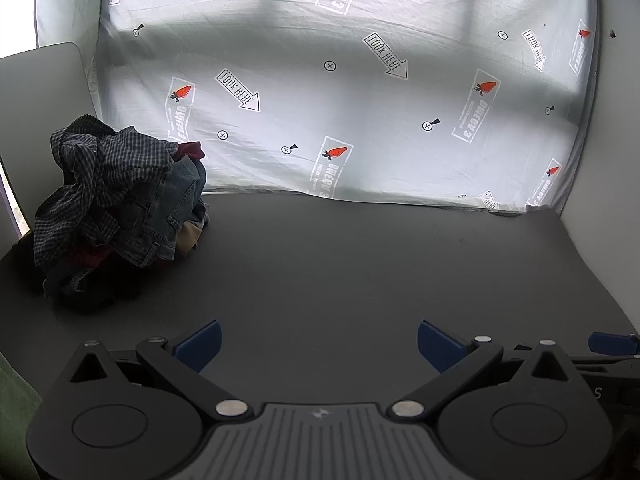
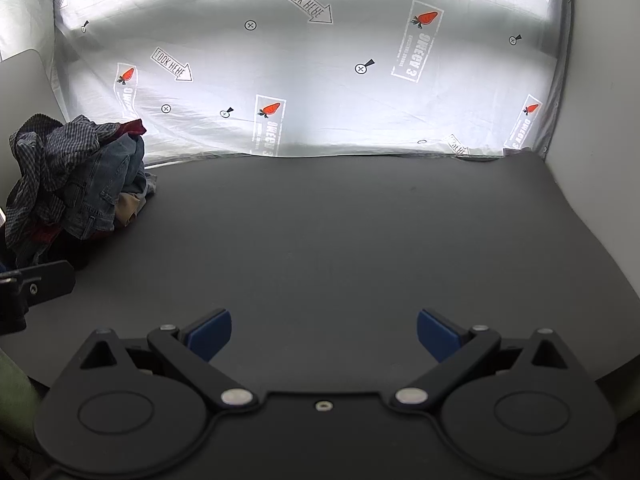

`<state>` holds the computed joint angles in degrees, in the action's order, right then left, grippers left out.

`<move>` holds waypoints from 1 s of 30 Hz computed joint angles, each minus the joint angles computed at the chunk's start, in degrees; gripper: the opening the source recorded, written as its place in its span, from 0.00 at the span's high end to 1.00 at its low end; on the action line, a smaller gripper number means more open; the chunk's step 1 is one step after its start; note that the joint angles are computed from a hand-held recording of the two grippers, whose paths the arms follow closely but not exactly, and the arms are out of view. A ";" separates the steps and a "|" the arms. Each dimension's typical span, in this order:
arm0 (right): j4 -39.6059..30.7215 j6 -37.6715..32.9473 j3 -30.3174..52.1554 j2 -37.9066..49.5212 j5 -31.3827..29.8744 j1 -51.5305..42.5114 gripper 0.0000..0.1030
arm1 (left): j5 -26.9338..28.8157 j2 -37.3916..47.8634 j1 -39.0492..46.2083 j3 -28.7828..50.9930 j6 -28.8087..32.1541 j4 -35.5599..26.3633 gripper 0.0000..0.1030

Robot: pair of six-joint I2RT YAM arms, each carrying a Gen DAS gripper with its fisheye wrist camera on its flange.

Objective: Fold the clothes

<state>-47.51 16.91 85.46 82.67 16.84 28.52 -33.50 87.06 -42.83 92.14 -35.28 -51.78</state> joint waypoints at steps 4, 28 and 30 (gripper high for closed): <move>-0.19 -0.29 0.59 0.54 -0.25 -0.24 0.02 | -0.03 0.34 -0.16 0.28 -0.09 -0.07 0.00; 1.19 -4.53 3.55 4.33 -3.24 -5.47 0.02 | 2.69 8.00 2.63 7.49 1.59 1.71 0.00; 5.30 -6.09 2.56 4.36 -5.43 -7.76 0.02 | 2.09 9.99 2.81 9.50 1.81 2.60 0.00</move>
<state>-42.21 10.81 88.02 87.03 11.41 20.76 -31.40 97.05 -40.02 101.64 -33.46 -49.18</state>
